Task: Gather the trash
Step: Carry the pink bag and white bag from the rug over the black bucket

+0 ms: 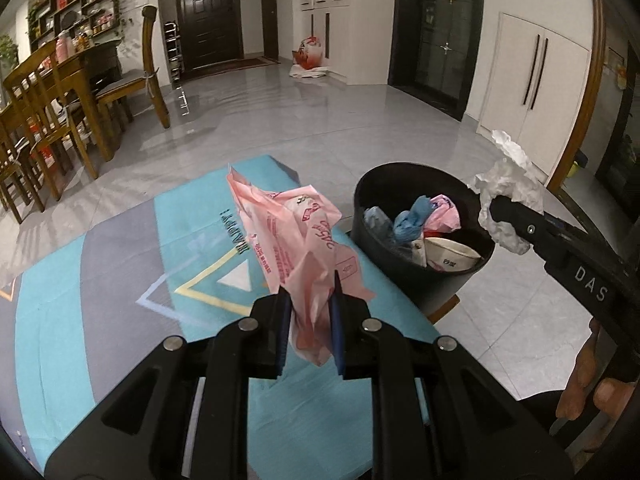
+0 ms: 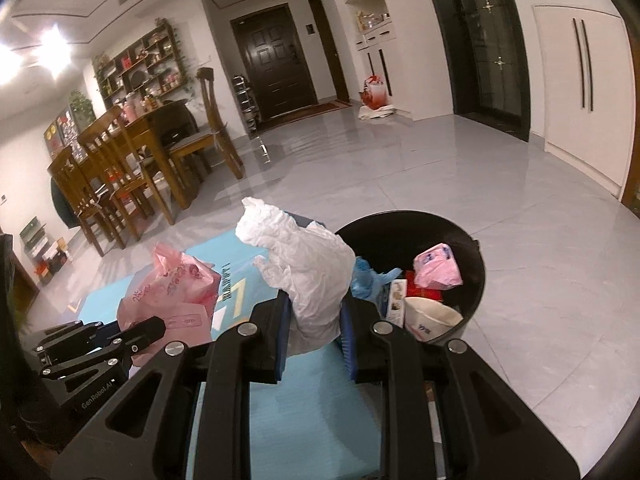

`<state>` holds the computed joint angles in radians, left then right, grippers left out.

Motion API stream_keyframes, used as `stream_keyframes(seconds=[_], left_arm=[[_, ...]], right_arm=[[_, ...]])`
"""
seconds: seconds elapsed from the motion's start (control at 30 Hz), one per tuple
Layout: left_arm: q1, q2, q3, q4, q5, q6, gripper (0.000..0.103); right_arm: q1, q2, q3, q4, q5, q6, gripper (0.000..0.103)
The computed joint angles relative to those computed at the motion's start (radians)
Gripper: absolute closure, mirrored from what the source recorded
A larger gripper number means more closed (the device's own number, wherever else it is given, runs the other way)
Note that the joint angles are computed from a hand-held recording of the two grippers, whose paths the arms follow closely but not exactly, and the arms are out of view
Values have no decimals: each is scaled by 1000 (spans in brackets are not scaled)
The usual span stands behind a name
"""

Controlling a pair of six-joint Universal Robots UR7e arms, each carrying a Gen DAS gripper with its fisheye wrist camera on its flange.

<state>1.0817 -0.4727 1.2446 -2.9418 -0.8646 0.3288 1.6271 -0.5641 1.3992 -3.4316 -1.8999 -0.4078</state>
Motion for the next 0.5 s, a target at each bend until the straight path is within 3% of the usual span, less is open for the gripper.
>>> stream_keyframes(seconds=[0.5], left_arm=[[-19, 110, -171, 41, -48, 62, 86]], right_arm=[[-9, 25, -91, 11, -33, 51, 80]])
